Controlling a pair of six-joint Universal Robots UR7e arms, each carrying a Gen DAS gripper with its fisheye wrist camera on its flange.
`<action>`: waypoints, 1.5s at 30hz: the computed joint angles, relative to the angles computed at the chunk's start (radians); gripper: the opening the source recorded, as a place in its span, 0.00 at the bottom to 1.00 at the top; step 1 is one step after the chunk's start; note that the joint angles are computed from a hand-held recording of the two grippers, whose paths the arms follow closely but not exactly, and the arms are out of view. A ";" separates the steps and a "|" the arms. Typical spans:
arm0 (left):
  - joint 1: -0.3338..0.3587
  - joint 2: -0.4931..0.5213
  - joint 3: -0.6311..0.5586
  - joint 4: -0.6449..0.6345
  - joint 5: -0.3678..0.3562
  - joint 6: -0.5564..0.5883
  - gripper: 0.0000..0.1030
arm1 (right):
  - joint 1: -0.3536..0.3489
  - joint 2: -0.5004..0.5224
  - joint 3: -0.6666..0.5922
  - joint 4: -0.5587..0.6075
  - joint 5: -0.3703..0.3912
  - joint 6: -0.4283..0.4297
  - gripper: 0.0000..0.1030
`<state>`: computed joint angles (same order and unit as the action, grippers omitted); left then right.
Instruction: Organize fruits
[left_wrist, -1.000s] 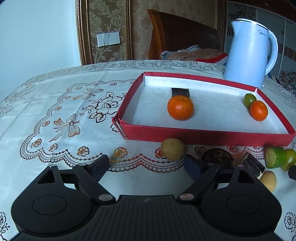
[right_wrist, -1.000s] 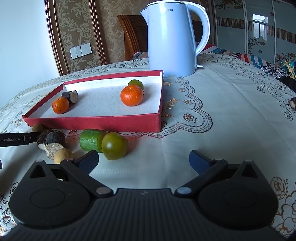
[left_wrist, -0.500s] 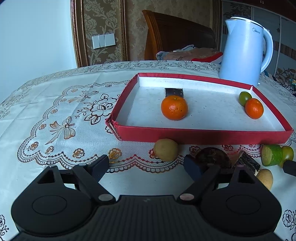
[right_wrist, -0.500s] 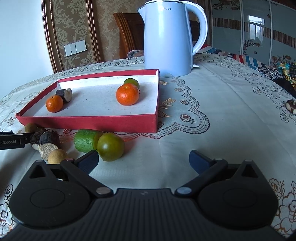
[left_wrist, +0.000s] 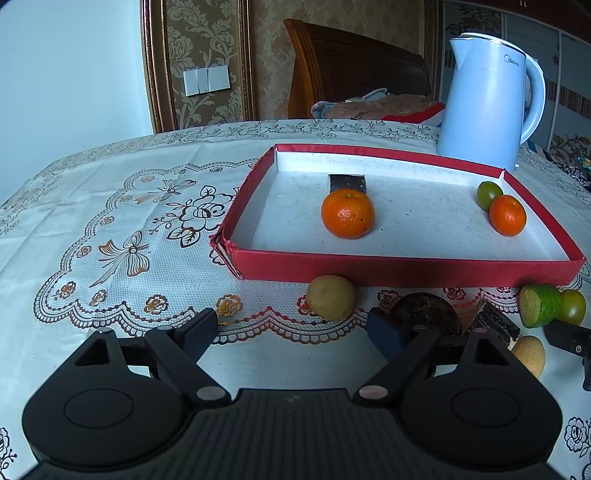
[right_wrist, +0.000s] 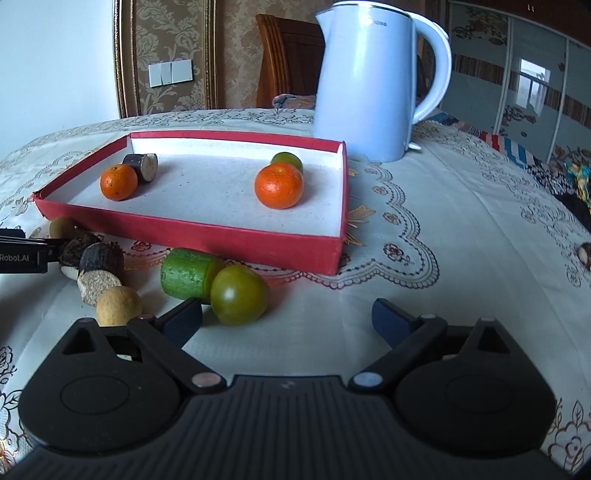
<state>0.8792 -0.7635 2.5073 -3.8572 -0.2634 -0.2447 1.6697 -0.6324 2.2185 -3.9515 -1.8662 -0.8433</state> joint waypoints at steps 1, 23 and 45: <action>0.000 0.000 0.000 0.000 0.000 0.000 0.86 | 0.000 -0.001 -0.003 0.008 0.000 -0.001 0.93; -0.001 0.000 0.005 -0.020 -0.013 0.006 0.86 | -0.010 0.005 0.008 -0.035 0.031 -0.050 0.66; -0.005 0.027 0.007 -0.162 -0.034 0.106 0.68 | -0.028 -0.023 0.020 0.027 0.081 -0.040 0.43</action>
<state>0.8740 -0.7361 2.5147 -4.0194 -0.2974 -0.1387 1.6420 -0.6549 2.2381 -3.9244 -1.7853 -0.8837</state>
